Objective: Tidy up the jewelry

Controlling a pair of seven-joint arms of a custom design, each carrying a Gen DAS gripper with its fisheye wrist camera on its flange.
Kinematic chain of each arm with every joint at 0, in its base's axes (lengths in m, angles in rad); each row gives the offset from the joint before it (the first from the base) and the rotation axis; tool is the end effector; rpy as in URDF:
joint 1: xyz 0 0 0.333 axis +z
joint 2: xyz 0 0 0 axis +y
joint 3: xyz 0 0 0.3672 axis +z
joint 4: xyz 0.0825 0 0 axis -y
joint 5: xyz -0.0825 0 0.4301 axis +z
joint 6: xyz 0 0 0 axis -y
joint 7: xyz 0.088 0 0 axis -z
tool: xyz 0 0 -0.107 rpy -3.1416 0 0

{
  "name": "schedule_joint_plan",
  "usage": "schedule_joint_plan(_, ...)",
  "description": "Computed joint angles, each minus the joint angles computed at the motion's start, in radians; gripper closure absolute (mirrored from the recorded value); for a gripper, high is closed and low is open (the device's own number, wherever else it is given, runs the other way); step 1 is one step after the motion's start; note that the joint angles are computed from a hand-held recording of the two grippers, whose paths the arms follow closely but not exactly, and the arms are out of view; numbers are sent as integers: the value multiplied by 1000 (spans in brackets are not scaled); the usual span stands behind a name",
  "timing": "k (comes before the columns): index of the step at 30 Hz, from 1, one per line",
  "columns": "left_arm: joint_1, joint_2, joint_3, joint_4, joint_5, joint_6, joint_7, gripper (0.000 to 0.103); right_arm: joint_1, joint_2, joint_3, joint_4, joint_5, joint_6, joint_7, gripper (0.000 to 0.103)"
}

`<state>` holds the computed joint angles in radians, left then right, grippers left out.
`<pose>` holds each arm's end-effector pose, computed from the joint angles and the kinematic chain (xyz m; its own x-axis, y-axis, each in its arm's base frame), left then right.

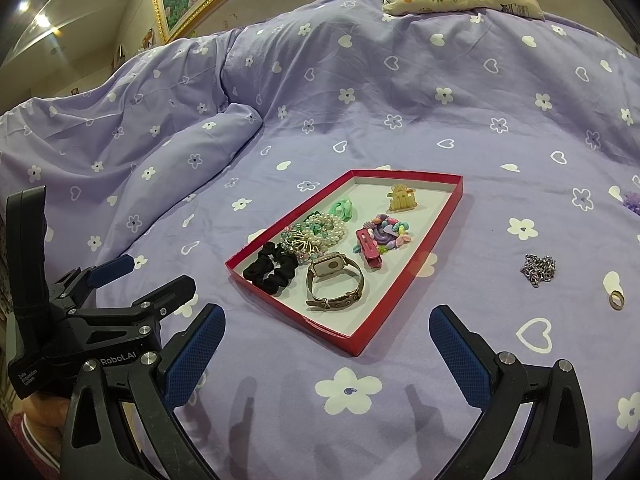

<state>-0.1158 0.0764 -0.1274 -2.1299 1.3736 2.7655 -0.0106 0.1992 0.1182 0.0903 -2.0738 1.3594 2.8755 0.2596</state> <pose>0.5885 -0.1878 0.4332 0.1790 -0.9824 -0.0539 -0.6116 -0.0682 -0.7882 0.6226 0.1259 0.4405 0.4418 -0.8738 -0.2031 -0.6220 -0.1352 -0.7712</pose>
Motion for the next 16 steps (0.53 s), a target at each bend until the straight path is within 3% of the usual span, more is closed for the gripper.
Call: schedule_joint_plan(16, -1, 33, 9, 28, -61, 33, 63, 0, -10, 22, 2, 9, -22, -5, 42, 0)
